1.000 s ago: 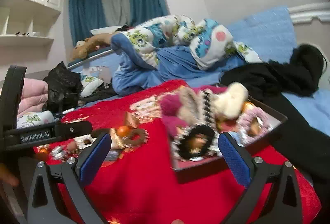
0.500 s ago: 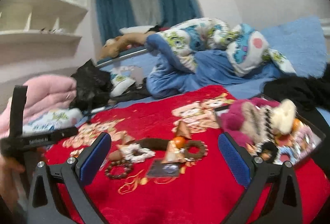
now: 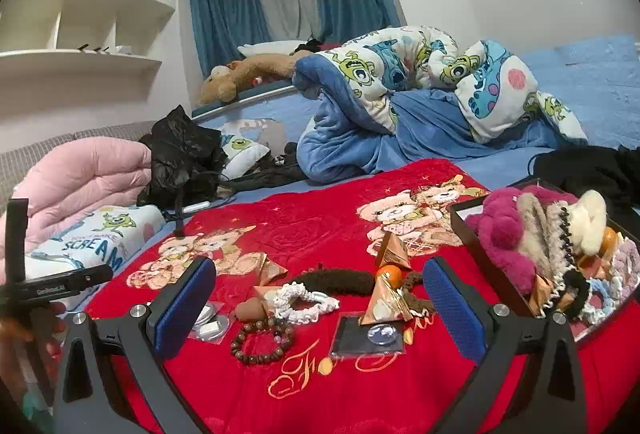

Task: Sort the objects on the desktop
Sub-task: 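Move both open tools back over the remaining items on the bedspread, then grasp the cream lace scrunchie with the left tool while the right tool grasps the white rope scrunchie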

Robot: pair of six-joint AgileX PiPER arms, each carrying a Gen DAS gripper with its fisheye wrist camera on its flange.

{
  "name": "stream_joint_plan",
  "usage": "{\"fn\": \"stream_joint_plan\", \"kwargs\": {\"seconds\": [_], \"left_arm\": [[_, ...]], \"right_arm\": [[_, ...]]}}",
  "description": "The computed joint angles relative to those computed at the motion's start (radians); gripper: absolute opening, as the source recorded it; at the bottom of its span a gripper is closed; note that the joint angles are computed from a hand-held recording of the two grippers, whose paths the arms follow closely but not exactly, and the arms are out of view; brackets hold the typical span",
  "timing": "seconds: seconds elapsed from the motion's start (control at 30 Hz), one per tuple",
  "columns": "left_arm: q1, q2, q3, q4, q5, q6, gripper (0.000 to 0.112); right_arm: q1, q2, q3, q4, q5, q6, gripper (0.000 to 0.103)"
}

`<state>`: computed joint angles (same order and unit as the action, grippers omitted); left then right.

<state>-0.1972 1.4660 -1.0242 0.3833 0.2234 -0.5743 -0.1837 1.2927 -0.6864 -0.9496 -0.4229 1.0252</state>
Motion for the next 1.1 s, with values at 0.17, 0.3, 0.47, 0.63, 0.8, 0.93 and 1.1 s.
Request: {"fn": "stream_joint_plan", "kwargs": {"seconds": [0.17, 0.3, 0.47, 0.63, 0.8, 0.93, 1.1], "left_arm": [[0.042, 0.064, -0.023, -0.117, -0.030, 0.148, 0.103], [0.059, 0.141, -0.052, -0.211, -0.061, 0.264, 0.103], [0.053, 0.239, -0.100, -0.171, -0.085, 0.268, 0.103], [0.065, 0.312, -0.159, -0.322, -0.090, 0.420, 0.103], [0.092, 0.373, -0.216, -0.550, -0.066, 0.633, 0.103], [0.089, 0.436, -0.283, -0.420, -0.004, 0.511, 0.103], [0.055, 0.483, -0.318, -0.143, 0.029, 0.256, 0.103]], "right_arm": [[0.055, 0.075, -0.047, 0.091, 0.043, -0.076, 0.103], [0.077, 0.166, -0.086, 0.107, 0.008, -0.082, 0.103], [0.131, 0.280, -0.170, 0.083, -0.002, -0.043, 0.103], [0.190, 0.371, -0.274, 0.099, 0.046, -0.051, 0.103], [0.218, 0.473, -0.372, 0.012, 0.083, 0.026, 0.103], [0.190, 0.522, -0.402, -0.153, 0.038, 0.198, 0.101], [0.151, 0.577, -0.446, -0.319, -0.018, 0.404, 0.085]]}}
